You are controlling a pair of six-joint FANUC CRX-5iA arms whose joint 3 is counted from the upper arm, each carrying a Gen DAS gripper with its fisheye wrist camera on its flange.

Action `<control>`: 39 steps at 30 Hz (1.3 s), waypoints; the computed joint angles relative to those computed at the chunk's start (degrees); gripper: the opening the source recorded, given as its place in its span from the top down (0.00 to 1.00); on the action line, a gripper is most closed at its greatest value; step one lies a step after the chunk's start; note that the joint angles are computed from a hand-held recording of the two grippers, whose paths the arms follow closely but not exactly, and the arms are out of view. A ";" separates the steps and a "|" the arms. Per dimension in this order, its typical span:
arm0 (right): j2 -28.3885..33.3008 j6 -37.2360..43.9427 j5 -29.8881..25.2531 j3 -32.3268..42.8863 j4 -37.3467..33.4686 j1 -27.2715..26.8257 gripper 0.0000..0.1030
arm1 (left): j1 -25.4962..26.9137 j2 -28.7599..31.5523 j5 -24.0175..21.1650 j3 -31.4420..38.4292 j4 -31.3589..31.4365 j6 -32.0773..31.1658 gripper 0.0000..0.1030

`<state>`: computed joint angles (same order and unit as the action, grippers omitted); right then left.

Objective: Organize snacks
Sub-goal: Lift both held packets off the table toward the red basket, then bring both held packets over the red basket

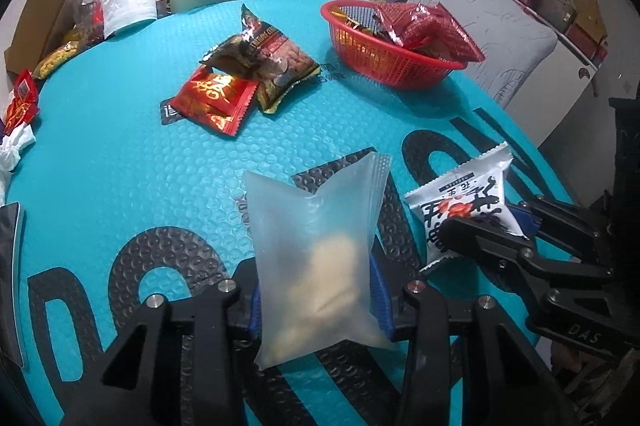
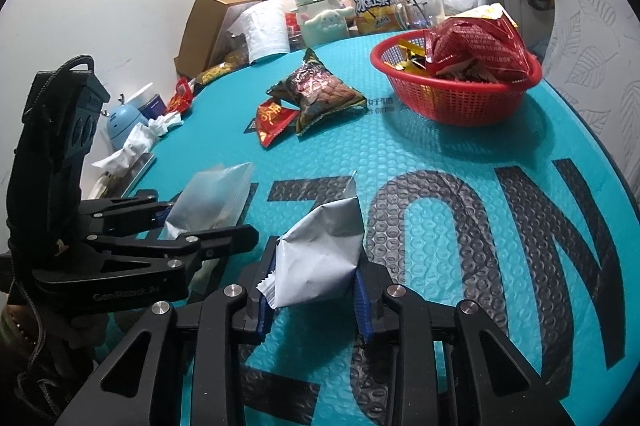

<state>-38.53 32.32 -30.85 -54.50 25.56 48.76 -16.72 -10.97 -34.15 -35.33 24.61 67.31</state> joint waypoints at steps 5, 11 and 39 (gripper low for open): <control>-0.78 -3.16 0.22 -0.84 3.59 0.34 0.71 | 0.91 -1.12 -0.50 -0.55 2.85 -2.16 0.60; -1.52 -3.51 -0.15 -0.34 5.72 0.37 0.71 | 1.09 -1.95 -0.55 -0.20 4.87 -4.03 0.60; 2.99 10.23 2.76 8.93 5.17 -13.47 0.71 | -3.52 8.52 1.92 16.07 4.91 -4.68 0.60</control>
<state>-35.54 42.54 -28.09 -45.57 30.73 35.29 -20.24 -2.45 -32.23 -19.27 29.51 62.63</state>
